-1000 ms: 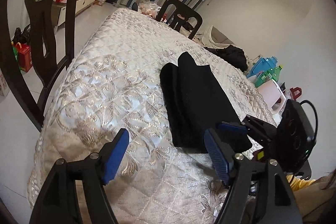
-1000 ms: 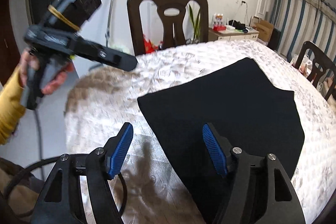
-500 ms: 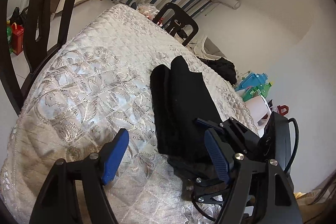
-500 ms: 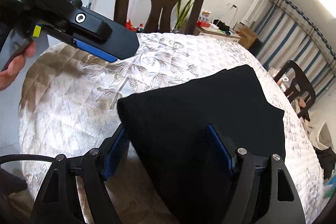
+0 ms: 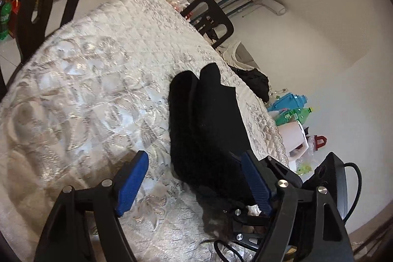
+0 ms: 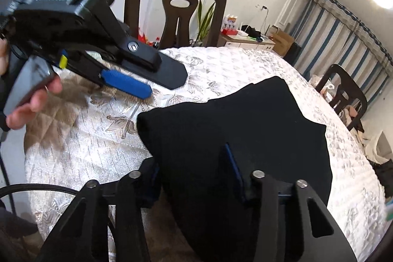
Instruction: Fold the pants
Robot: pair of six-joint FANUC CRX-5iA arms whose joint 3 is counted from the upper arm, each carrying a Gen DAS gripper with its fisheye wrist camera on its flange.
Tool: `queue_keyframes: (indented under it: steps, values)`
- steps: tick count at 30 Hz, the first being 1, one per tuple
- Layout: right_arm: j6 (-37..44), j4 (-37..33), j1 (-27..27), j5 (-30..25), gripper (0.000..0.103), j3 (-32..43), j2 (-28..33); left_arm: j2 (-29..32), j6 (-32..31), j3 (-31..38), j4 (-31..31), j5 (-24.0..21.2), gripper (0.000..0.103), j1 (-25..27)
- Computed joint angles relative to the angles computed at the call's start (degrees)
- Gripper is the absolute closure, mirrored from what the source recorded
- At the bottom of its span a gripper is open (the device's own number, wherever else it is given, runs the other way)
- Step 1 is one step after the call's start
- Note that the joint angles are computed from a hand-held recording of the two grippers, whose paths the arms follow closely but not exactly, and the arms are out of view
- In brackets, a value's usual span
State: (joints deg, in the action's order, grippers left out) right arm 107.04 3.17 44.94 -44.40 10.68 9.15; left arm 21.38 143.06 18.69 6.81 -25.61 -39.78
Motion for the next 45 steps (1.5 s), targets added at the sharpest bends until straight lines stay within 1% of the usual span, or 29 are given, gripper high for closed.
queue_keyframes:
  steps: [3,4,5,7,8,10,11,13,15,17,20,23,24,27,30,31,32,33,34,35,37,38,41,44,45]
  values:
    - [-0.25,-0.10,-0.16,0.91,0.063,-0.39,-0.31,1.60,-5.77,0.20,6.45,1.16,0.022,0.53]
    - [-0.36,0.15,-0.12,1.28,0.063,-0.66,-0.44,2.08,-9.18,-0.51,10.33,2.43,0.022,0.72]
    - [-0.89,0.85,0.03,2.15,0.063,-1.43,-0.80,2.54,-13.61,-1.80,15.69,4.15,0.022,0.84]
    - [-1.60,1.76,0.25,3.39,0.064,-3.05,-1.80,3.51,-17.55,-1.86,20.35,4.83,0.022,0.99]
    - [-1.78,2.06,0.34,3.69,0.065,-3.39,-2.01,4.02,-21.09,-2.28,24.22,5.33,0.022,0.97]
    - [-1.97,1.95,0.28,3.79,0.065,-3.64,-2.29,5.34,-27.73,-2.02,30.65,5.10,0.021,0.90]
    - [-2.03,1.79,0.23,3.66,0.065,-3.60,-2.33,6.00,-28.69,-1.11,31.24,4.15,0.021,1.03]
    - [-1.54,0.51,-0.12,3.26,0.065,-3.24,-2.37,7.19,-32.56,-0.16,34.87,3.10,0.020,1.13]
    - [-1.28,-0.48,-0.31,2.88,0.065,-2.89,-2.40,8.40,-29.90,2.52,32.83,0.51,0.019,1.68]
    - [-1.03,-1.00,-0.35,3.03,0.065,-3.04,-2.61,9.26,-30.07,3.80,33.71,-0.49,0.016,1.89]
    - [-0.71,-1.72,-0.54,3.12,0.065,-3.13,-2.77,10.58,-28.66,6.59,31.85,-3.15,0.016,2.19]
    - [-0.99,-2.44,-0.83,2.80,0.065,-2.75,-2.66,11.25,-29.26,7.77,31.97,-4.75,0.016,2.42]
    - [-0.97,-2.95,-0.99,2.36,0.065,-2.30,-2.49,11.37,-28.59,8.16,31.63,-5.18,0.016,2.52]
    - [-1.80,-2.87,-0.97,2.47,0.065,-2.28,-2.36,12.00,-24.35,12.08,25.68,-10.08,0.016,2.76]
    - [-2.02,-3.57,-1.29,2.35,0.065,-1.90,-2.26,11.00,-16.03,14.97,15.33,-13.13,0.015,2.36]
    - [-2.12,-3.55,-1.33,2.48,0.065,-1.96,-2.30,10.13,-13.41,14.64,12.58,-13.52,0.015,2.26]
    - [-1.97,-3.79,-1.44,2.46,0.065,-1.98,-2.40,9.05,-12.98,12.64,12.83,-12.18,0.015,2.35]
    - [-1.89,-4.06,-1.52,2.41,0.065,-1.95,-2.46,7.97,-14.71,9.37,16.07,-9.56,0.015,2.55]
    - [-1.86,-4.07,-1.51,2.46,0.065,-2.01,-2.52,7.09,-17.94,5.52,21.61,-6.49,0.015,2.66]
    - [-1.84,-4.09,-1.49,2.48,0.065,-2.07,-2.59,6.88,-18.91,4.04,24.16,-5.28,0.015,2.60]
    - [-1.63,-4.69,-1.75,2.32,0.065,-1.74,-2.47,7.27,-19.29,4.71,24.12,-5.67,0.015,2.58]
    - [-1.83,-5.06,-1.94,2.29,0.065,-1.61,-2.48,7.34,-21.69,3.53,27.28,-4.21,0.015,2.42]
    - [-1.63,-6.83,-2.77,1.62,0.065,-0.77,-2.34,8.54,-23.21,4.53,29.42,-3.58,0.015,2.26]
    - [-1.89,-7.41,-3.25,1.81,0.065,-0.69,-2.40,9.83,-30.28,3.80,37.47,-1.80,0.015,1.76]
    - [-2.08,-7.30,-3.24,1.99,0.065,-0.95,-2.59,10.54,-30.25,4.84,37.40,-2.26,0.015,1.80]
